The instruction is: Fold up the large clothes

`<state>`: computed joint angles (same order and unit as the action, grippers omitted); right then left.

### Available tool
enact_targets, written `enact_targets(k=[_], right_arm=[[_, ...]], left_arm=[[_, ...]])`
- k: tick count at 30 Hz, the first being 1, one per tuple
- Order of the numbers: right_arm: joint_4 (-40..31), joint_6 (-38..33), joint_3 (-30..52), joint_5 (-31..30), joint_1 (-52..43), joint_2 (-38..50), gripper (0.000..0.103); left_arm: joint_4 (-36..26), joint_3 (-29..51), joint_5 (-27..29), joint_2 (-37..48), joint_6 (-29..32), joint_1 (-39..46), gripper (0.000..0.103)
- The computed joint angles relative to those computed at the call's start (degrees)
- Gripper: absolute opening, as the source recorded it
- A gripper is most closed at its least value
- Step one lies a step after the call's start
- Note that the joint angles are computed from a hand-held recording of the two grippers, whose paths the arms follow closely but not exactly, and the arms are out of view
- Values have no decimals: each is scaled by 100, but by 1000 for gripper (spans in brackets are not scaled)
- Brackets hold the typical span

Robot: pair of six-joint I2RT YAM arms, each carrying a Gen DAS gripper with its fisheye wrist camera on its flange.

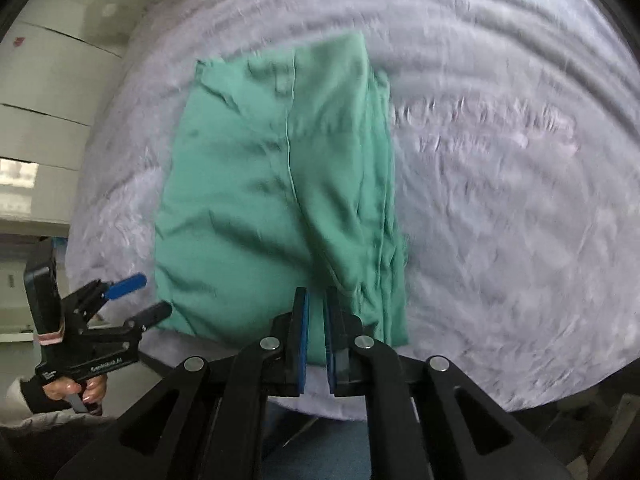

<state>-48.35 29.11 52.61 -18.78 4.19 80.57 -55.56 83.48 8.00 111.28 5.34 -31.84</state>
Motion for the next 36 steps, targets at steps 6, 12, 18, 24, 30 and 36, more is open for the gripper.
enact_targets(k=[6, 12, 18, 24, 30, 36], right_arm=[[537, 298, -258, -22, -121, 792, 3], [864, 468, -265, -13, 106, 1168, 3], [923, 449, -293, -184, -11, 1191, 3], [803, 426, -278, -173, -35, 1114, 3], [679, 491, -200, -182, -19, 1108, 3], [417, 493, 25, -305, -182, 837, 8]], left_arm=[[-101, 177, -140, 48, -14, -83, 71], [-220, 417, -226, 47, -109, -85, 71], [-260, 763, -324, 149, -175, -58, 71], [-337, 950, -319, 258, -248, -87, 71], [-433, 1053, -378, 321, -377, -51, 71], [-293, 1050, -470, 366, -716, 106, 103]])
